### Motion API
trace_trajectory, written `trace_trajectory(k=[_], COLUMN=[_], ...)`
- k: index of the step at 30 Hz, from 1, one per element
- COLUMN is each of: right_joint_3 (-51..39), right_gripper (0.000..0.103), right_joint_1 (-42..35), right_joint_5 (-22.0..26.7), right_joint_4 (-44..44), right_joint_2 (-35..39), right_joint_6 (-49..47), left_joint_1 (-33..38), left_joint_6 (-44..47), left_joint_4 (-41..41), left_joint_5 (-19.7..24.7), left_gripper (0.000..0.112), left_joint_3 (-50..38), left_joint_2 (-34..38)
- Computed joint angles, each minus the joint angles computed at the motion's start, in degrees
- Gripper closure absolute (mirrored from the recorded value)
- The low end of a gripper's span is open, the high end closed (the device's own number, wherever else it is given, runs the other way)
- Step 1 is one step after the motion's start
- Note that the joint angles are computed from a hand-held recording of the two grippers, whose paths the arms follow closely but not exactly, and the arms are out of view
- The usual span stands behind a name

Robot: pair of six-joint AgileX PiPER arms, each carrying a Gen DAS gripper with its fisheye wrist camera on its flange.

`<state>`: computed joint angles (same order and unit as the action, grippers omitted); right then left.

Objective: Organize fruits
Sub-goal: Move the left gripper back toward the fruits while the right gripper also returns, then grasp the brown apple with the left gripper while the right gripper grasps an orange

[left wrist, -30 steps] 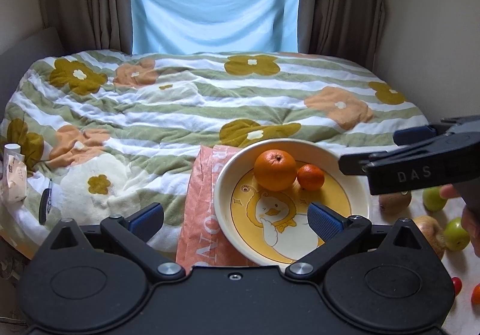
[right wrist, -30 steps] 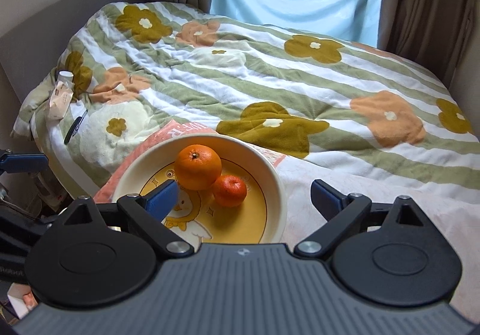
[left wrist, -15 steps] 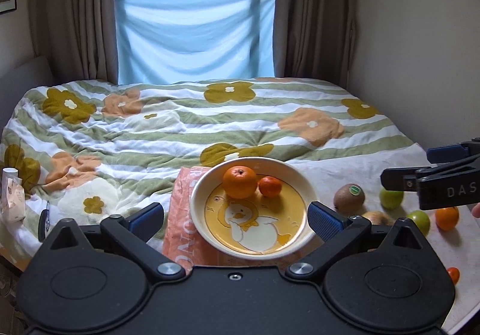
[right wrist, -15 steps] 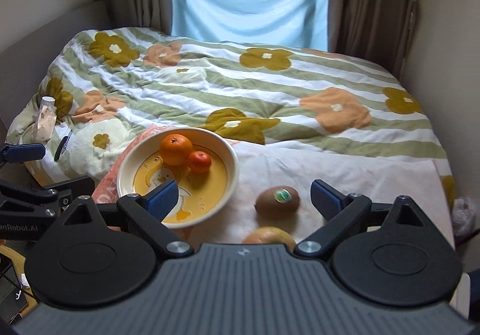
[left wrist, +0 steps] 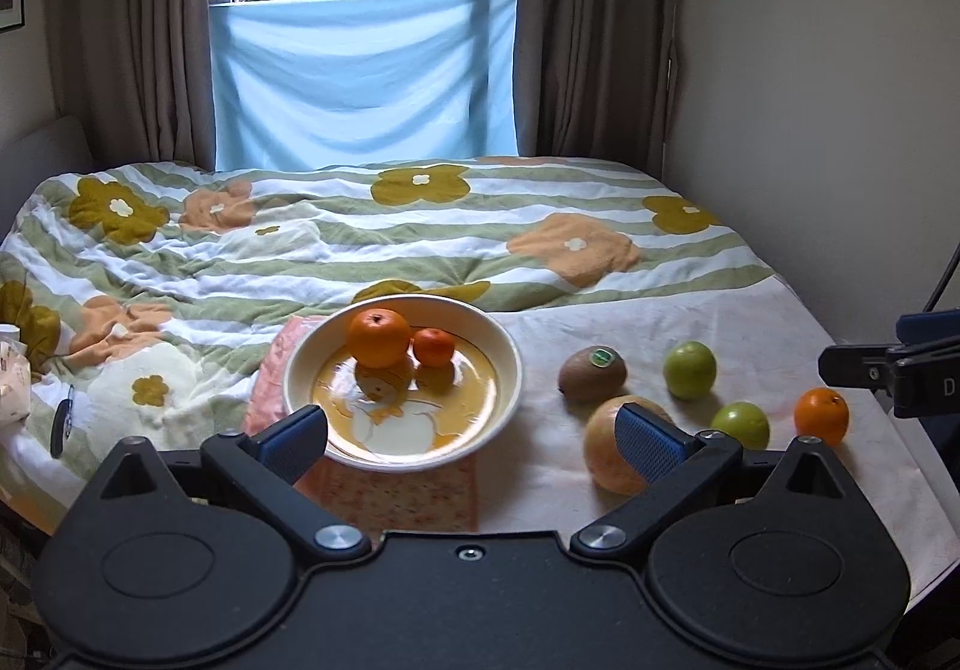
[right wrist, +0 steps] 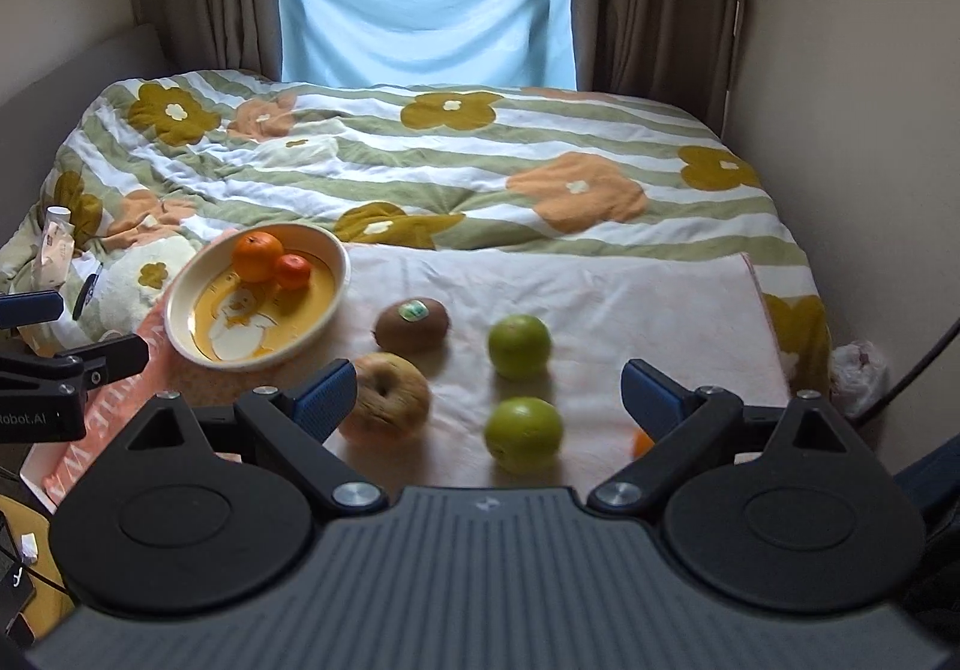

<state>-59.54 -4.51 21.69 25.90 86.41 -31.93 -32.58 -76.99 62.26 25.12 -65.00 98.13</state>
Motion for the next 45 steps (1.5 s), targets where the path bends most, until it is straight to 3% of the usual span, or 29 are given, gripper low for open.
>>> trace_trajectory(k=[8,18,27,32,37,39,45], right_joint_3=[0.46,-4.12,-10.1,-12.94,-14.72,-15.37,-16.54], right_gripper=[0.0,0.0,0.0,0.0,0.0,0.0,0.0], right_joint_1=[-13.03,-20.57,-21.64,-21.23,-21.09,-21.06,-20.72], right_joint_5=[4.3,6.93,6.65,7.26,8.08,8.3,8.69], right_joint_4=[19.34,28.42,30.47,29.63,29.38,28.9,28.63], right_joint_2=[4.58,15.29,25.18,28.57,30.36,30.9,32.03], right_joint_6=[-27.69,-44.58,-48.12,-47.58,-47.37,-46.86,-46.51], left_joint_1=[-8.34,-11.5,-9.91,-9.04,-8.58,-8.48,-8.49], left_joint_6=[-8.02,-10.12,-2.42,2.27,6.52,8.5,8.55], left_joint_4=[1.61,0.88,-5.08,-8.35,-11.01,-12.27,-12.52], left_joint_5=[8.13,11.87,13.34,14.5,15.48,16.25,16.4], left_gripper=[0.009,0.009,0.01,0.016,0.022,0.035,0.035], left_joint_3=[-6.8,-18.34,-31.86,-37.5,-42.01,-43.78,-43.75], left_joint_2=[7.8,20.8,32.81,37.28,40.17,41.17,41.07])
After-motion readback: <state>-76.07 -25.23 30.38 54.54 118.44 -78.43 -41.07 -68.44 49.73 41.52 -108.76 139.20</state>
